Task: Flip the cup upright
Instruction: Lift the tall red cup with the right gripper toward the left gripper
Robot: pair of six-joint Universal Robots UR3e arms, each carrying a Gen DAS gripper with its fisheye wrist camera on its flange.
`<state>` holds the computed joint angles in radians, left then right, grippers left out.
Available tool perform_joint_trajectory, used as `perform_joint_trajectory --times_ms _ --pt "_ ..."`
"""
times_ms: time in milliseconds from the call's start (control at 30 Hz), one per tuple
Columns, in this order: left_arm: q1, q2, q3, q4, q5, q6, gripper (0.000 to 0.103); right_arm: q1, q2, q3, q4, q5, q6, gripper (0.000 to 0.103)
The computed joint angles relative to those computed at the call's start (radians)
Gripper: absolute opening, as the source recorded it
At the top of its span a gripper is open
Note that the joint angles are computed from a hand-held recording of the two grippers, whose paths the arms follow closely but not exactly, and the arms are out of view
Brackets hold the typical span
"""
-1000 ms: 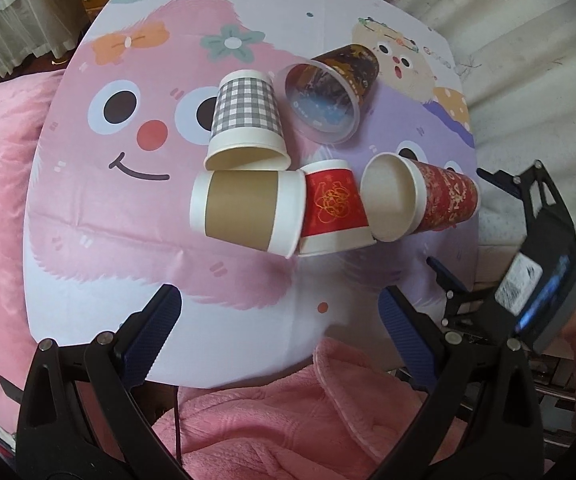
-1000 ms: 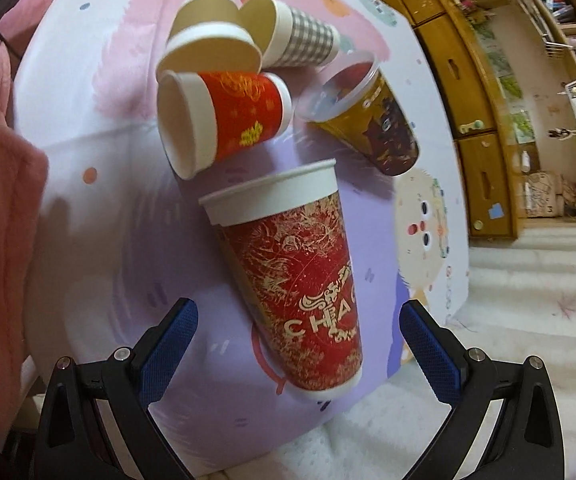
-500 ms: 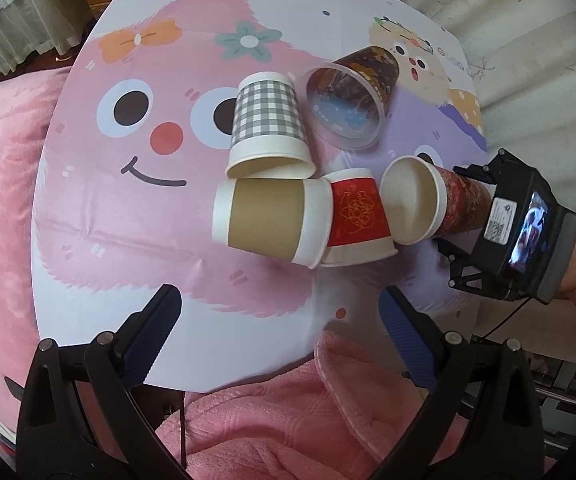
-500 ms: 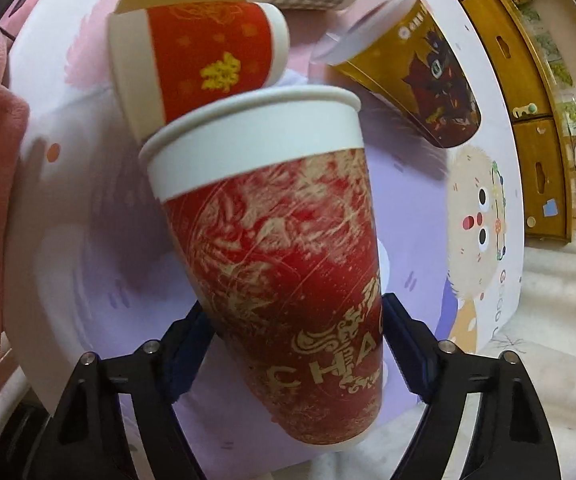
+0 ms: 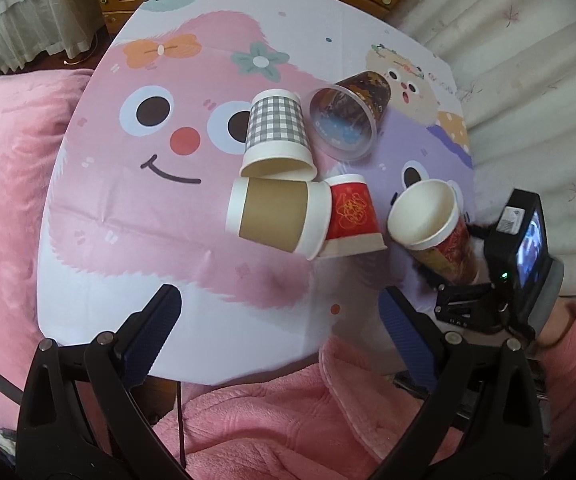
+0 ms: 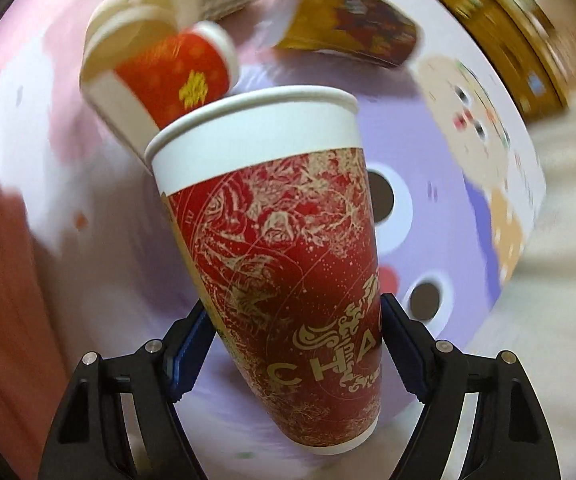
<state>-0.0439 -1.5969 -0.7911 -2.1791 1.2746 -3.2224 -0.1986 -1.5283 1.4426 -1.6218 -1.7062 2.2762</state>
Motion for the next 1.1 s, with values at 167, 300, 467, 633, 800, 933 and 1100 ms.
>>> perform_joint_trajectory --times_ms 167,300,467,633,800,933,1100 --pt "0.032 0.084 -0.068 -0.015 -0.027 -0.003 0.098 -0.092 0.025 -0.152 0.237 0.107 0.35 0.08" --pt "0.054 0.126 -0.079 -0.055 -0.019 -0.014 0.098 -0.207 -0.023 -0.166 0.414 0.285 0.529 0.08" --pt "0.075 0.186 -0.124 -0.071 -0.016 -0.011 0.098 -0.234 -0.072 -0.072 0.439 0.394 0.683 0.08" --pt "0.057 0.213 -0.153 -0.069 0.005 -0.027 0.098 -0.21 -0.095 0.037 0.41 0.493 0.829 0.08" --pt "0.072 0.239 -0.174 -0.086 0.004 -0.034 0.098 -0.125 -0.051 0.092 0.313 0.561 0.991 0.08" --pt "0.102 0.277 -0.201 -0.114 0.004 -0.016 0.098 -0.008 -0.012 0.099 0.233 0.564 1.079 0.081" --pt "0.159 0.321 -0.259 -0.152 0.006 0.027 0.098 0.146 0.132 -0.055 0.199 0.557 1.186 0.081"
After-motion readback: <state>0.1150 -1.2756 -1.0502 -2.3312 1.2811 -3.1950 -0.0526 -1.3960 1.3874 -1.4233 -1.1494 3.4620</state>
